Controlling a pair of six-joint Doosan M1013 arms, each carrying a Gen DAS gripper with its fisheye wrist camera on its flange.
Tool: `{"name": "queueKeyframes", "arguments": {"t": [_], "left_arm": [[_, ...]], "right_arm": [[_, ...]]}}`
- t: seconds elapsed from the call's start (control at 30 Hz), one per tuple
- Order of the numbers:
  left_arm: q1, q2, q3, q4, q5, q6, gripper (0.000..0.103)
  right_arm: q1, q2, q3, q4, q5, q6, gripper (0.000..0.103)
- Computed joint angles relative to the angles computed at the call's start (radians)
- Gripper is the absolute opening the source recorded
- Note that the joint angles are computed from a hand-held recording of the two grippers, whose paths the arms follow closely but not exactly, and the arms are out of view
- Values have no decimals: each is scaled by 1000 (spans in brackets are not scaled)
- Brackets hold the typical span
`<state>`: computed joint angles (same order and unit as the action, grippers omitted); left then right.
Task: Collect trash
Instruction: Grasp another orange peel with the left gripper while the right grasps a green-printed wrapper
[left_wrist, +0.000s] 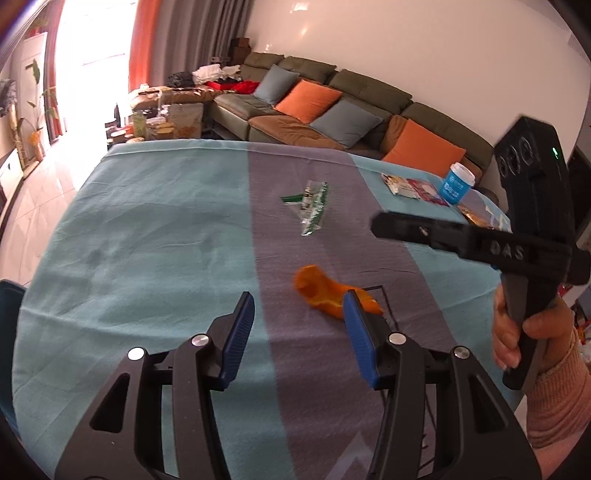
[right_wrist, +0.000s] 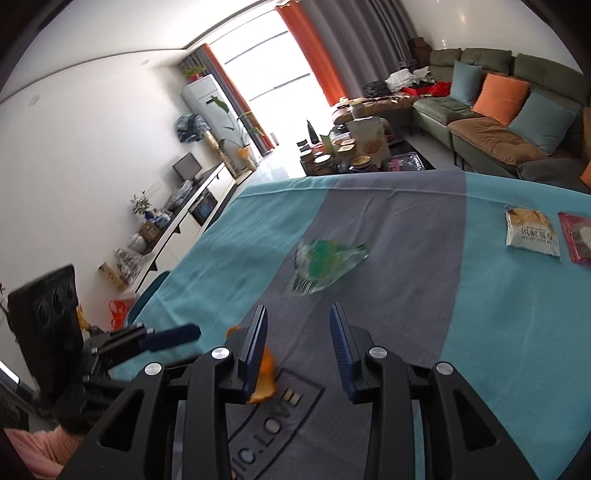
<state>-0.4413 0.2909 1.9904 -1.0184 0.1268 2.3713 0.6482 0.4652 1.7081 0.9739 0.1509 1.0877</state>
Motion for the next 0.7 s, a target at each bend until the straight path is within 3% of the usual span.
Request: {"name": "queueKeyframes", "arguments": {"t": [0.07,0.13,0.23,0.37,0.47,0.53,0.7], "left_arm": [[-3,16,-19,112,23,-106,49],[2,33,-44,158,65,-153,48],[8,53,-68,160,107,-166,46],[18,76,-93,100,152,-126,36],[21,87,-99,71,169,-105,21],[20,85,-94,38,160,-70,18],[23,73,-73,-66,144,33,11]], "right_arm": [[-1,15,-27,-167,3,161,38],[-4,29,-52,-211,19,202,42],[-8,52,-89,-316,46,309,43],[-13,74,-120,-445,79,465,42],[-23,78,-118,-403,94,455,28],[-27,79,-116,-367,90,430,19],[-24,69,-100,-334,62,386,12]]}}
